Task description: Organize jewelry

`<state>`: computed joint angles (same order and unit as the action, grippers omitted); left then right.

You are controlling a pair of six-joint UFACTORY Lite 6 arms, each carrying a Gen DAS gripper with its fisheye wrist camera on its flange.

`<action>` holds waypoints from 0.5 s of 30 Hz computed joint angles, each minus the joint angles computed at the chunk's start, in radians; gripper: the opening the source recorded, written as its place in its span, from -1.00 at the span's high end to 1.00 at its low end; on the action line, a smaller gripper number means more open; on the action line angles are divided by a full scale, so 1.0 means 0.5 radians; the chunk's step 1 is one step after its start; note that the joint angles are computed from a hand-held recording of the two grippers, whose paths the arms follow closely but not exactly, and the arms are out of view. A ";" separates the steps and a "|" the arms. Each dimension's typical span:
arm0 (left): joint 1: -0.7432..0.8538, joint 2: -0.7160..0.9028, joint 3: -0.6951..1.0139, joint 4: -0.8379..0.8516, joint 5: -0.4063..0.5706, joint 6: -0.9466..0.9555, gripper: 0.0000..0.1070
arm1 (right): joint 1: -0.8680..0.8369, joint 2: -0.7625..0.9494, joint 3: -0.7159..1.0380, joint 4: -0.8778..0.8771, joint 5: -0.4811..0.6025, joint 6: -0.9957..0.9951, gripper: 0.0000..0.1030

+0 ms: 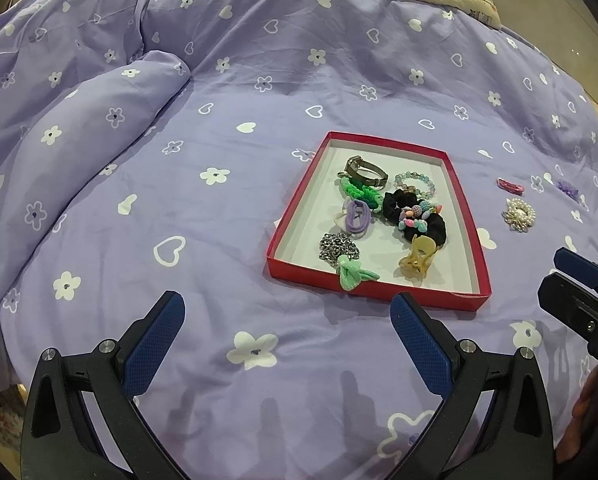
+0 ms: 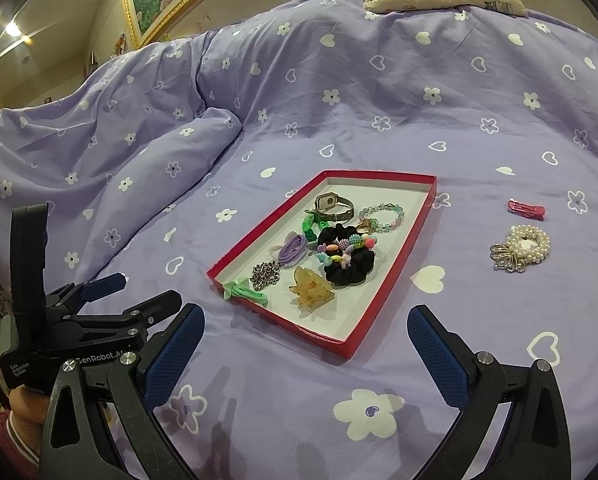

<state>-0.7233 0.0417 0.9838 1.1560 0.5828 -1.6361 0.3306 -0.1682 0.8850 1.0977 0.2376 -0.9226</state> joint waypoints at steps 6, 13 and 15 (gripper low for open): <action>-0.003 0.003 0.005 -0.009 0.002 0.011 -0.93 | -0.004 -0.004 0.001 -0.020 0.004 0.021 -0.99; -0.007 0.012 0.013 -0.016 0.002 0.017 -0.93 | -0.007 -0.009 -0.007 -0.003 0.004 0.003 -0.99; -0.008 0.014 0.015 -0.016 0.003 0.016 -0.93 | -0.008 -0.006 -0.005 -0.011 0.008 0.012 -0.99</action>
<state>-0.7270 0.0486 0.9913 1.1480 0.5842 -1.6283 0.3265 -0.1714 0.8825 1.0921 0.2418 -0.9167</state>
